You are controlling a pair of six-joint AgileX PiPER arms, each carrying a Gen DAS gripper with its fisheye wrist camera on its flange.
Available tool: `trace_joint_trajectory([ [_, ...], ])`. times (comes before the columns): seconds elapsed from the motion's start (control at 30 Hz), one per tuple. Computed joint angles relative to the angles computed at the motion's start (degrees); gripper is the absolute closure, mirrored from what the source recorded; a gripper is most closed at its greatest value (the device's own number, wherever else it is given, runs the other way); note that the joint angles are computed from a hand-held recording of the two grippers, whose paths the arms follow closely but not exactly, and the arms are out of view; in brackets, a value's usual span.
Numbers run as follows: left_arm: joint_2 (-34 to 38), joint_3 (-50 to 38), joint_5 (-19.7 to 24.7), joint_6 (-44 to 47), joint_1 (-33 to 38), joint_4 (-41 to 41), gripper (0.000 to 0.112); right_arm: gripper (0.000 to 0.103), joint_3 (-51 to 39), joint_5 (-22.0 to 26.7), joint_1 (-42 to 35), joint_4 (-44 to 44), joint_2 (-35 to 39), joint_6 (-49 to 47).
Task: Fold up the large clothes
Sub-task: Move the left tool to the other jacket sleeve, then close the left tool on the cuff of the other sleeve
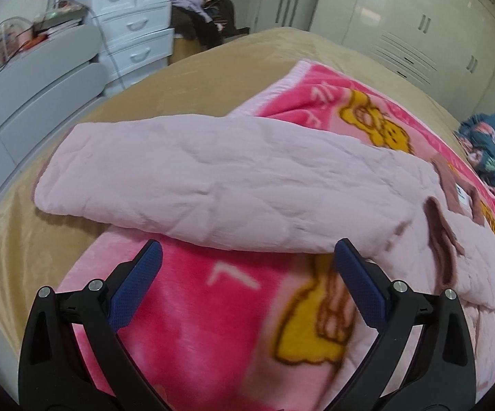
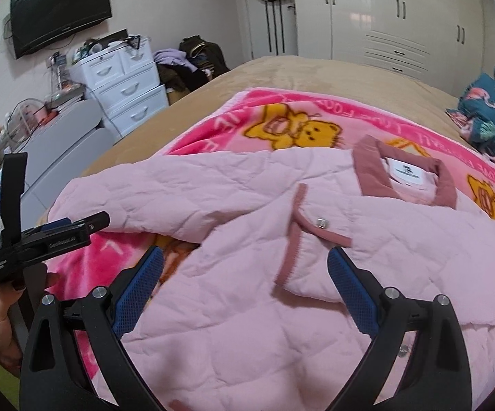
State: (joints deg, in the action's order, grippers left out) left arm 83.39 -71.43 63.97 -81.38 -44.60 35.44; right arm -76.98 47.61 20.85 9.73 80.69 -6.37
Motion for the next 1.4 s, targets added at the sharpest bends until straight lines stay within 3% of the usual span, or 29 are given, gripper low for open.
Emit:
trace_joint_trajectory([
  [0.9,-10.74,16.73,-10.05,-4.79,14.85,-3.13,0.018,0.004,-8.4,-1.11,14.0,-1.47,12.44,4.17],
  [1.0,-12.89,19.55,-14.15,-4.74,18.03,-5.28,0.018,0.004,-9.09,-1.08,14.64,-1.84,13.38,4.56],
  [1.1,-16.41,25.2,-25.91,-0.34,25.28,-13.72,0.018,0.004,-9.66,-1.19,14.9,-1.74,13.73,4.57],
  [1.23,-18.07,29.77,-34.1,2.65,32.19,-20.95,0.018,0.004,-9.3,-1.75,14.73,-1.1,13.57,4.15],
  [1.4,-18.7,32.0,-38.04,1.72,36.75,-21.89,0.018,0.004,-7.79,-1.87,13.18,-0.09,12.87,2.98],
])
